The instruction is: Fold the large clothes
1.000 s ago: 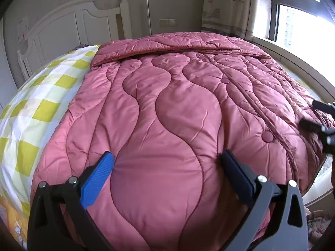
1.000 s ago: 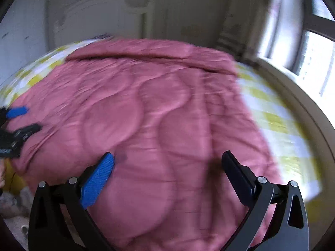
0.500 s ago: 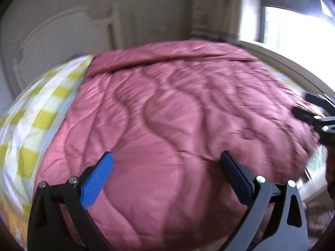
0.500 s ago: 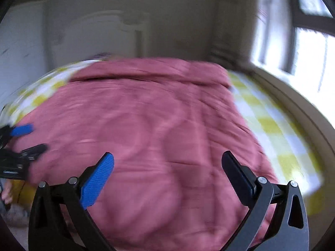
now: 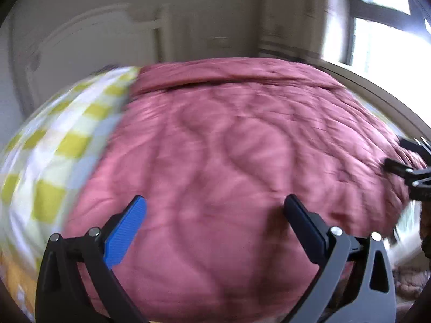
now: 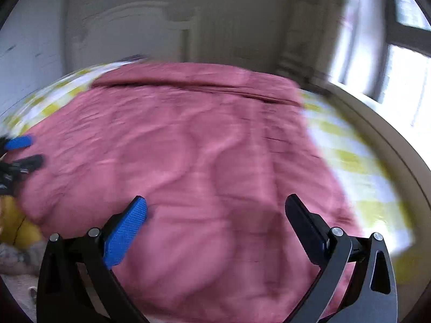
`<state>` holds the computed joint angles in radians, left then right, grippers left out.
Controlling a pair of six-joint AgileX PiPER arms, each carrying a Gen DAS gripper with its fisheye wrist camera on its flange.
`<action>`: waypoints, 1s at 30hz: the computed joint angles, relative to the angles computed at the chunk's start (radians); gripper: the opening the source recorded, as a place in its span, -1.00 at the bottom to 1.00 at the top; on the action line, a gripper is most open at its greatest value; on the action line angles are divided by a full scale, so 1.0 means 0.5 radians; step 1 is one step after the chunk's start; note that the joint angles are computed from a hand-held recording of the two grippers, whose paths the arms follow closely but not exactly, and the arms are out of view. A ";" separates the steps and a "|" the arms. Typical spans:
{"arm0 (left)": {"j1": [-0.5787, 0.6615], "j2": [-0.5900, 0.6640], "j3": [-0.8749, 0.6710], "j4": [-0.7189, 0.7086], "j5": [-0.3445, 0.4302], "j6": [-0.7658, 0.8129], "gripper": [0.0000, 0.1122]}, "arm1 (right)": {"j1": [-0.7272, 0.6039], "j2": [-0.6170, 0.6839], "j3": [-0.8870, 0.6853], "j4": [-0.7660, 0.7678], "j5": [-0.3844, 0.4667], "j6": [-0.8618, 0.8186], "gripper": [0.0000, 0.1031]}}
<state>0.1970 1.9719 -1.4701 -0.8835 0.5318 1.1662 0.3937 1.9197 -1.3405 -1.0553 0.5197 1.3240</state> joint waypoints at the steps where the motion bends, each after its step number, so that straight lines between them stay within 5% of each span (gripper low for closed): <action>1: 0.047 0.062 -0.073 0.078 -0.003 -0.138 0.80 | -0.073 -0.010 0.029 0.097 -0.019 -0.038 0.90; 3: 0.116 0.120 -0.115 0.095 -0.003 -0.175 0.80 | -0.194 -0.052 0.121 0.194 -0.185 -0.036 0.91; 6: 0.127 0.074 0.000 -0.022 -0.122 0.037 0.80 | -0.154 -0.016 0.086 0.117 -0.101 -0.009 0.91; 8: 0.111 0.076 -0.029 0.096 -0.115 -0.134 0.80 | -0.137 0.012 0.009 0.232 -0.018 -0.085 0.91; 11: 0.139 0.037 -0.049 0.112 0.023 -0.228 0.79 | -0.066 -0.020 -0.009 0.159 0.076 -0.023 0.90; 15: 0.182 -0.023 -0.031 -0.073 0.196 -0.091 0.79 | 0.029 -0.117 0.018 0.018 -0.032 0.070 0.90; 20: 0.010 -0.026 0.077 0.138 -0.029 -0.112 0.80 | 0.150 0.137 -0.243 0.288 0.058 -0.409 0.90; 22: 0.006 -0.049 0.167 0.002 -0.121 0.053 0.80 | 0.097 0.132 -0.158 0.271 -0.113 -0.300 0.91; 26: 0.057 -0.057 0.136 0.013 -0.014 0.053 0.80 | 0.082 0.097 -0.146 0.386 -0.107 -0.485 0.90; 30: 0.241 -0.068 0.134 -0.269 0.147 0.239 0.80 | 0.061 -0.157 0.172 -0.045 -0.104 0.032 0.90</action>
